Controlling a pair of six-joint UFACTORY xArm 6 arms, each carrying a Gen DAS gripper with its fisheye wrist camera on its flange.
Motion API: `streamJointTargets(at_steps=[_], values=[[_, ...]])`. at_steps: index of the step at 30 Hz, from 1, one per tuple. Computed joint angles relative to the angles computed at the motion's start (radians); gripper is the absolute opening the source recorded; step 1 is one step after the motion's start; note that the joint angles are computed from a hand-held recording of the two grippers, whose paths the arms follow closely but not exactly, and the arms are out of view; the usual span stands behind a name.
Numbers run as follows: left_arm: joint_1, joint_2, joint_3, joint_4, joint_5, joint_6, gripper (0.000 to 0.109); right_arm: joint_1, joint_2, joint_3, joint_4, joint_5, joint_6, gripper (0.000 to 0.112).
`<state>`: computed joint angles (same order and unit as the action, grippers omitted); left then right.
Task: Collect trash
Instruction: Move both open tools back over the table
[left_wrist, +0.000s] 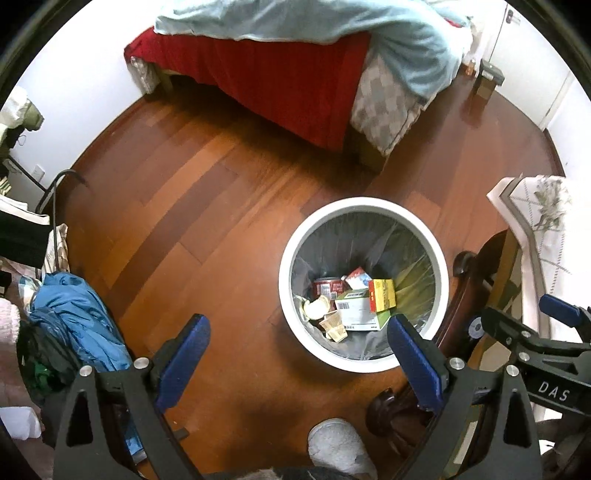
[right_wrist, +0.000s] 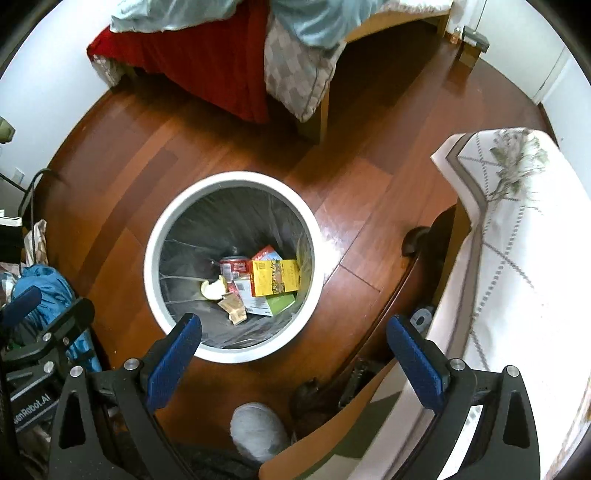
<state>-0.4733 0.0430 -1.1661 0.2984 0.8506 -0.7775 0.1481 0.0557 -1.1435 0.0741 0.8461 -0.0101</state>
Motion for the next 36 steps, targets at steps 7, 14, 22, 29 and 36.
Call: streamJointTargets(at_steps=[7, 14, 22, 29, 36], values=[[-0.038, -0.141, 0.034, 0.049, 0.07, -0.037, 0.098, -0.007, -0.183, 0.078, 0.013, 0.016, 0.016, 0.102], [-0.097, -0.282, 0.049, 0.119, 0.149, -0.087, 0.098, -0.04, -0.379, 0.142, 0.069, 0.059, -0.03, 0.102], [-0.192, -0.404, 0.05, 0.18, 0.237, -0.148, 0.098, -0.081, -0.591, 0.173, 0.139, 0.143, -0.088, 0.102], [-0.293, -0.44, 0.011, 0.24, 0.332, -0.199, 0.098, -0.176, -0.739, 0.184, 0.259, 0.243, -0.145, 0.102], [-0.405, -0.361, -0.057, 0.285, 0.343, -0.273, 0.098, -0.457, -0.843, 0.229, 0.447, 0.422, -0.253, 0.102]])
